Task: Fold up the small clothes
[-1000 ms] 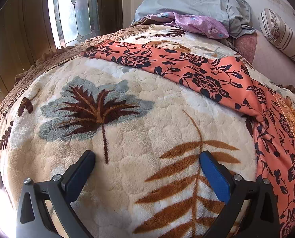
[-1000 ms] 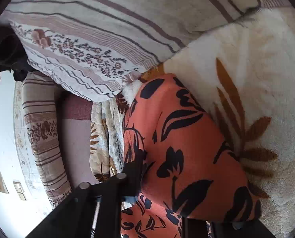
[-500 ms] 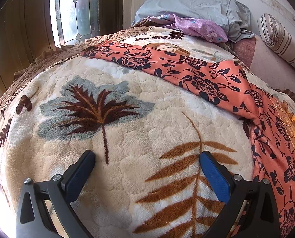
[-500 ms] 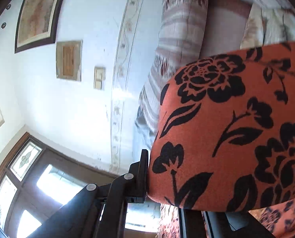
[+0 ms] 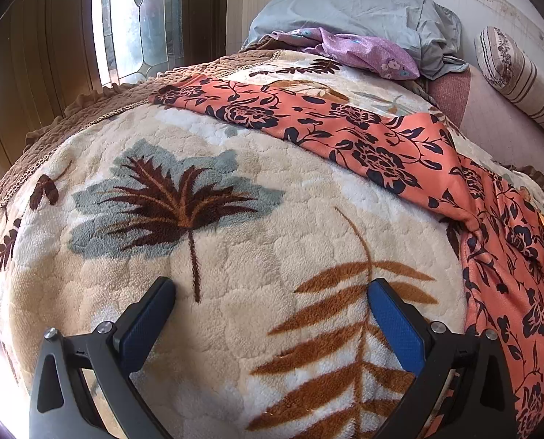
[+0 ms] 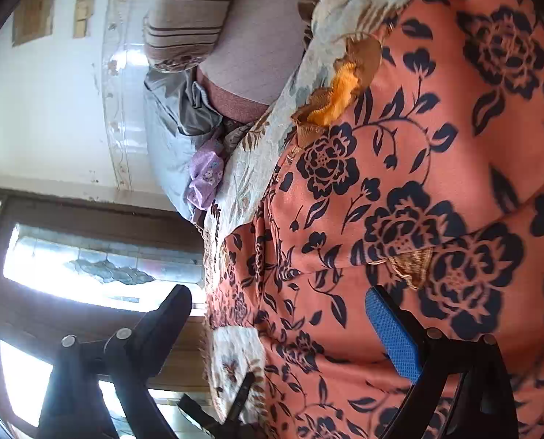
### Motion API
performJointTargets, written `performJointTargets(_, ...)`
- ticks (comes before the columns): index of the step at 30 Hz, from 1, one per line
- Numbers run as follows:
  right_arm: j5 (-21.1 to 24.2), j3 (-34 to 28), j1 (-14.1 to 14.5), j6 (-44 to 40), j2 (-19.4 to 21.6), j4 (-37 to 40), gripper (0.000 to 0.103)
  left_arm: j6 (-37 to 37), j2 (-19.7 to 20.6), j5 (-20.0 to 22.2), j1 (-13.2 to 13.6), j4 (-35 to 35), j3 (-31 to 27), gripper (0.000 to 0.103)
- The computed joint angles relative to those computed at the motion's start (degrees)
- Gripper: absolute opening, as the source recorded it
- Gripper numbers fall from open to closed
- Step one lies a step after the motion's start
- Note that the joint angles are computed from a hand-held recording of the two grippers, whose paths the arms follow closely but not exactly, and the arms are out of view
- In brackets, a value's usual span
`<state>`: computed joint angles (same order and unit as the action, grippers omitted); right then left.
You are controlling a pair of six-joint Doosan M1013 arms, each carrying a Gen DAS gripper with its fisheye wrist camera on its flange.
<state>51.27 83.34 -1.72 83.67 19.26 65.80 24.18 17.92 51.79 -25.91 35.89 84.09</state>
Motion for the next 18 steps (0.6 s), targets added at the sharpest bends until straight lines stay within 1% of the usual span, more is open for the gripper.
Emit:
performJointTargets(3,-1.27,2.15,-0.90,0.28,-2.12,-6.12,0.098,0.30,0.02,0.13,0.02,-0.26,-0.11,0.103)
performJointTargets(5,-1.04,4.38,-2.69,0.33,-3.83,-6.88,0.098,1.58,0.04,0.45,0.21,-1.46,-0.50,0.103)
performJointTargets(7,-1.80,6.45,-4.78,0.23,-5.61,-6.51,0.098,7.63,0.41,2.90,0.85,-6.52,-2.50,0.103)
performJointTargets(8,-2.57,7.23,-5.80,0.18,-6.48,-6.59,0.098,9.25,0.41,3.97,1.18,-9.10,-3.56,0.103)
performJointTargets(9,-3.44,7.89,-6.74,0.13,-7.14,-6.86,0.098,8.46,-0.38,2.14,1.43,-10.84,-3.44,0.103)
performJointTargets(10,-3.92,8.10,-7.69,0.47,-7.48,-7.57,0.098,7.80,-1.49,-1.93,1.68,-12.93,-2.88,0.103)
performJointTargets(11,-4.16,8.11,-8.53,1.29,-7.59,-8.52,0.098,9.78,-1.96,-5.55,2.01,-16.73,-3.14,0.103)
performJointTargets(12,-4.28,8.33,-9.40,1.84,-7.63,-8.69,0.098,14.71,-1.67,-7.76,2.46,-22.60,-4.43,0.103)
performJointTargets(14,-4.40,8.88,-10.71,0.90,-7.76,-6.52,0.098,26.91,0.17,-9.96,2.99,-35.77,-8.03,0.103)
performJointTargets(16,-3.98,9.37,-11.22,-1.28,-7.89,-4.10,0.098,37.21,3.15,-9.66,2.95,-46.89,-12.34,0.103)
performJointTargets(17,-3.69,9.67,-11.16,-2.48,-7.85,-2.89,0.098,40.42,5.03,-8.48,2.83,-51.02,-14.82,0.103)
performJointTargets(18,-3.34,10.10,-11.08,-3.59,-7.85,-1.52,0.098,41.91,7.20,-6.27,2.62,-53.61,-17.74,0.103)
